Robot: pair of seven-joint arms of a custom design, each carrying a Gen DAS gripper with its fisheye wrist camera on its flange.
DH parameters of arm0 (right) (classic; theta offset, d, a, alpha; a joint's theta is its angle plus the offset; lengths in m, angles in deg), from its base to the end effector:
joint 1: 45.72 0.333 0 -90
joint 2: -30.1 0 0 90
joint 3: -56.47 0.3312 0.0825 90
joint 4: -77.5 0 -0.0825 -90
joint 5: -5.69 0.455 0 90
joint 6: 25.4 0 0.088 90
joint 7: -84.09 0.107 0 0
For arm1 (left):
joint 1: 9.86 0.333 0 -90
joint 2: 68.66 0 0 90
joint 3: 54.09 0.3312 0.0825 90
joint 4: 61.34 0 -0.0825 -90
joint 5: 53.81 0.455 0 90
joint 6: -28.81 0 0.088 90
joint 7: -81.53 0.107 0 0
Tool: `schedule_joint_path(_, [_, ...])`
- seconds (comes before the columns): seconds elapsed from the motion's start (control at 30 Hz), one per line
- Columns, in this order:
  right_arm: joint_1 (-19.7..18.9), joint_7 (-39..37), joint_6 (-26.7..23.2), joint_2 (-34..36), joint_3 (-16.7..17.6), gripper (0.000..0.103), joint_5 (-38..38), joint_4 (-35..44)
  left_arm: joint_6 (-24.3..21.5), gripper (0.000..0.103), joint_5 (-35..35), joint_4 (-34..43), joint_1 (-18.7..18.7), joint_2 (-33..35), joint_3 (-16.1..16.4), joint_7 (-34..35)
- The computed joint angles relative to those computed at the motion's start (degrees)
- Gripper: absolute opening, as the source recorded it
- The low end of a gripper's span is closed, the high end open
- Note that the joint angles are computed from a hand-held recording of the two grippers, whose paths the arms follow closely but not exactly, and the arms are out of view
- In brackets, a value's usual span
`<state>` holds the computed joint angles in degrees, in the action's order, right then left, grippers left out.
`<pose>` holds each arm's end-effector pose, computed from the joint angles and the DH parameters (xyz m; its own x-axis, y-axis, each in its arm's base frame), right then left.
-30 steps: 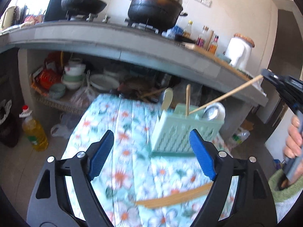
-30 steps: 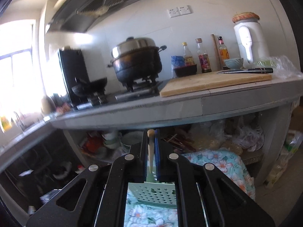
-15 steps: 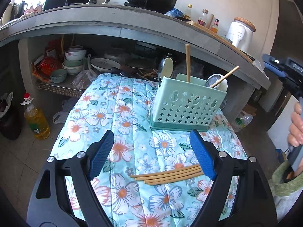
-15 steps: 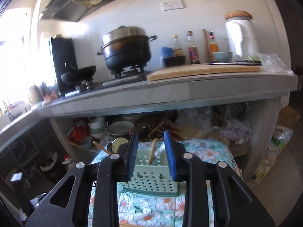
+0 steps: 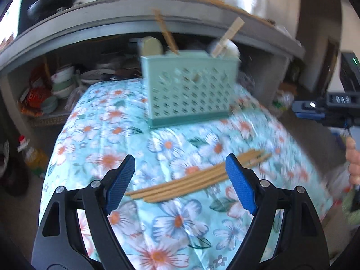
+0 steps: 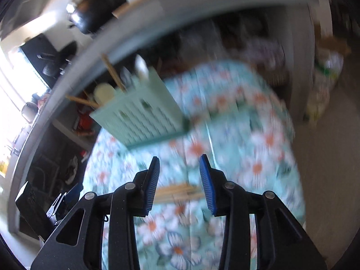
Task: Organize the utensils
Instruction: 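Move both tools back to the remaining chopsticks on the tablecloth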
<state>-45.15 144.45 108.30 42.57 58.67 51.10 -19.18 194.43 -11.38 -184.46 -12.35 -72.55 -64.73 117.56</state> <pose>0.7337 0.0452 0.5114 0.2535 -0.8384 -0.4824 -0.8504 0.0445 -0.5242 0.6023 -0.1829 0.4941 0.0386 -0.9981 0.0478 -0.6305 -0.0614 -0.7737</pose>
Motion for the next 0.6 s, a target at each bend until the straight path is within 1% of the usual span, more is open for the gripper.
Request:
schedule_joint_path(0.1, [-0.47, 1.74, -2.31, 1.57, -0.25, 0.036, -0.69, 0.49, -1.96, 0.071, 0.99, 2.12, -1.51, 2.59, -0.7, 4.46])
schedule_joint_path(0.13, [-0.77, 2.1, -2.91, 1.83, -0.22, 0.036, -0.32, 0.48, -3.09, 0.065, 1.47, 3.04, -2.22, 3.55, -0.76, 6.03])
schedule_joint_path(0.17, [-1.18, 2.53, -3.89, 2.19, -0.18, 0.036, 0.33, 0.57, -4.57, 0.061, 2.4, 4.15, -3.04, 4.62, -0.8, 7.43])
schedule_joint_path(0.23, [-1.76, 2.33, -4.4, 2.14, -0.01, 0.036, 1.71, -0.06, -6.8, 0.049, 4.17, 6.18, -4.69, 6.52, -0.51, 10.12])
schedule_joint_path(0.37, [-2.42, 2.1, -4.7, 1.55, -0.01, 0.037, 4.04, -1.58, -9.75, 0.038, 10.37, 9.54, -7.98, 9.72, 0.58, 14.0])
schedule_joint_path(0.43, [-2.53, 2.27, -4.82, 1.41, -0.17, 0.037, 4.76, -2.08, -12.34, 0.031, 14.35, 11.53, -9.73, 11.66, 1.07, 16.76])
schedule_joint_path(0.53, [-2.73, 2.52, -5.17, 1.41, -0.35, 0.036, 5.72, -2.62, -15.26, 0.023, 16.29, 13.54, -11.43, 13.99, 1.64, 22.08])
schedule_joint_path(0.6, [-2.75, 2.44, -5.25, 1.62, -0.4, 0.036, 5.83, -2.58, -15.93, 0.019, 16.81, 14.51, -12.23, 15.2, 2.19, 24.22])
